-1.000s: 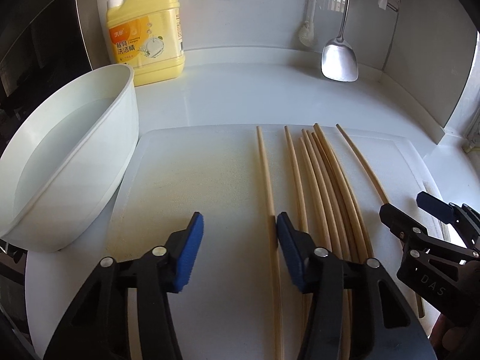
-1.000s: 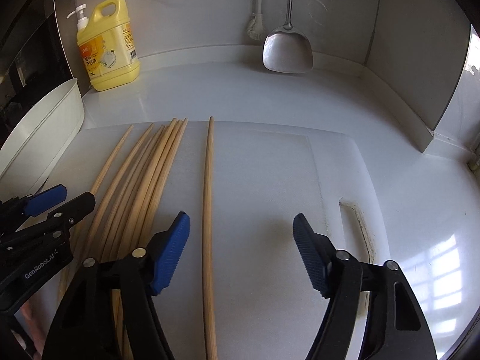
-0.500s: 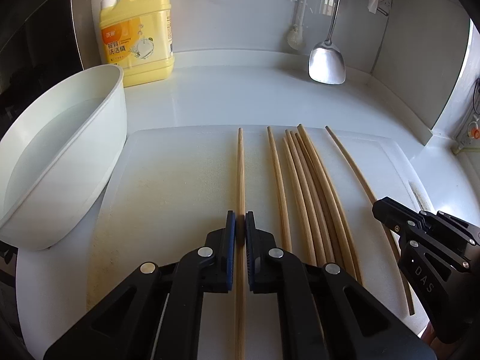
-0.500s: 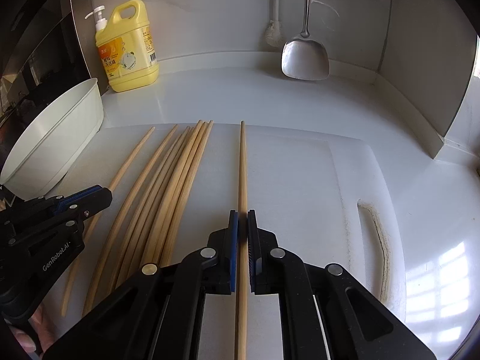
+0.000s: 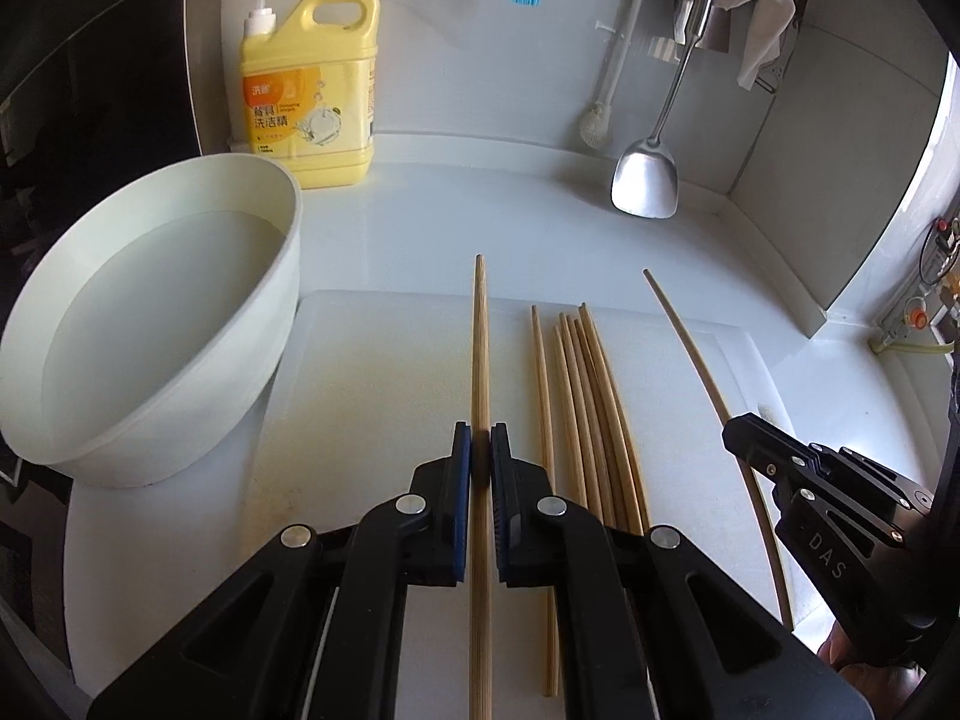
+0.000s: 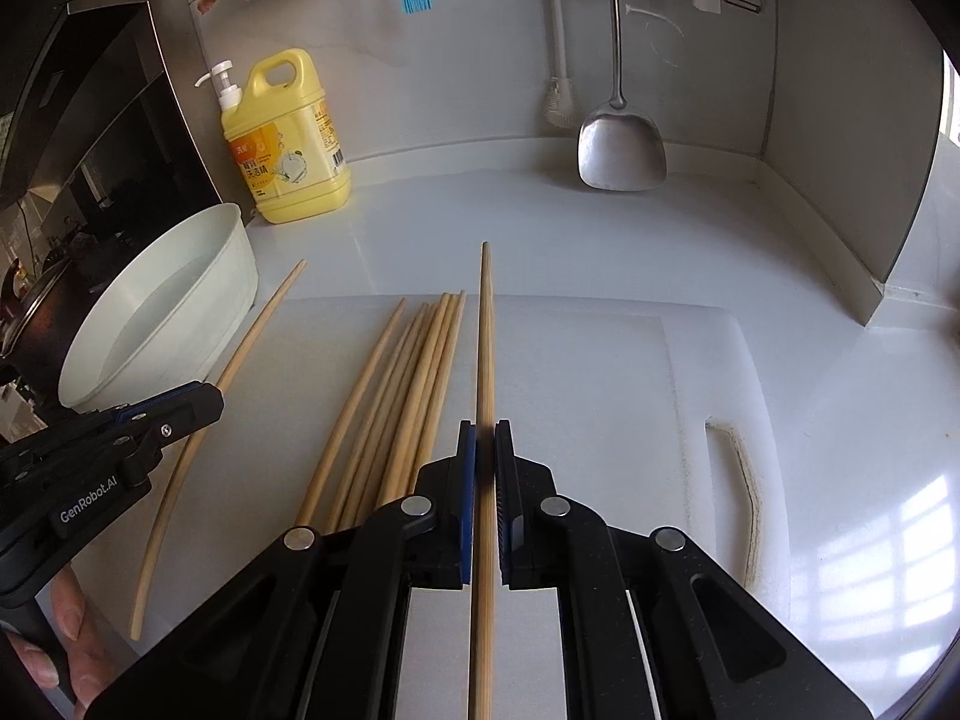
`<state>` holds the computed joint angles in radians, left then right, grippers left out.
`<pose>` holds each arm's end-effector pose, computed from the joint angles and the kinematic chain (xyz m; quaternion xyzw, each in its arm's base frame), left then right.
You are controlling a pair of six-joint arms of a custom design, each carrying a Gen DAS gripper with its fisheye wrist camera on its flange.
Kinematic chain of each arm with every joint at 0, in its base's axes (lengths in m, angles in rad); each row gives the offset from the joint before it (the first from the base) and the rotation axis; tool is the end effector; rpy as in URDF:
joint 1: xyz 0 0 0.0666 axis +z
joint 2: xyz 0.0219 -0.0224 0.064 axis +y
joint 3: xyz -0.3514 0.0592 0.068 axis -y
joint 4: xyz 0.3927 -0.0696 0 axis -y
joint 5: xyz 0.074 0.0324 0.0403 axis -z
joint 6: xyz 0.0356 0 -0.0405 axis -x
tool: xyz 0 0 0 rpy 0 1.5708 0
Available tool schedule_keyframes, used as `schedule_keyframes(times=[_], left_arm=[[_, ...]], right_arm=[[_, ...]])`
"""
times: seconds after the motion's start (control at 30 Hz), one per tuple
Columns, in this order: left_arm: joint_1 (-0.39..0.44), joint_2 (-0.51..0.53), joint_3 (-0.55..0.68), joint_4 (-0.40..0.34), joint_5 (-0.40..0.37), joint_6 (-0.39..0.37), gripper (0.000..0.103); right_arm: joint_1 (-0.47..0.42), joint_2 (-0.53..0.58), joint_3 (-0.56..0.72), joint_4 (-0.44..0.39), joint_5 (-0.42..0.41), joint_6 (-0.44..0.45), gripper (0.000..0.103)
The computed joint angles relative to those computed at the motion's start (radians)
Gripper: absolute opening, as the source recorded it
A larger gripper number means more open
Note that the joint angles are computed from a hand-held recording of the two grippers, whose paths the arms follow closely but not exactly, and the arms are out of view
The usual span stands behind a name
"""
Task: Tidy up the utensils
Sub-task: 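Carry both chopsticks into the water basin and open both tools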
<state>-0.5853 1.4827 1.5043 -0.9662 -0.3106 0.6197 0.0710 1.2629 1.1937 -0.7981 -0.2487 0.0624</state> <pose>0.4346 -0.2754 0.4076 -0.0638 0.9390 -0.0512 0.3341 0.4403 0.0397 0.3761 -0.1047 0.9266 0.1179 0.3414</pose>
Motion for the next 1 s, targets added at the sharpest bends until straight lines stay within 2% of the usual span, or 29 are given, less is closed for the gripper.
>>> schedule_keyframes(times=[0.23,0.4,0.57,0.73,0.87,1.0], left_arm=[[0.055,-0.093,0.018,-0.079,-0.026,-0.002,0.007],[0.175,-0.158,0.007,-0.088,0.003,-0.078,0.007],[0.347,-0.175,-0.010,-0.072,0.094,-0.187,0.007],[0.485,-0.131,-0.001,-0.053,0.199,-0.287,0.007],[0.555,-0.089,0.009,-0.043,0.263,-0.347,0.007],[0.597,-0.040,0.019,-0.052,0.331,-0.373,0.007]], right_arm=[[0.090,0.018,0.139,-0.069,-0.024,-0.011,0.006],[0.212,0.085,0.264,-0.063,0.006,-0.084,0.006],[0.339,0.222,0.428,-0.064,0.058,-0.169,0.006],[0.431,0.381,0.589,-0.096,0.088,-0.254,0.006],[0.480,0.489,0.697,-0.149,0.108,-0.301,0.006],[0.504,0.578,0.778,-0.211,0.125,-0.344,0.006]])
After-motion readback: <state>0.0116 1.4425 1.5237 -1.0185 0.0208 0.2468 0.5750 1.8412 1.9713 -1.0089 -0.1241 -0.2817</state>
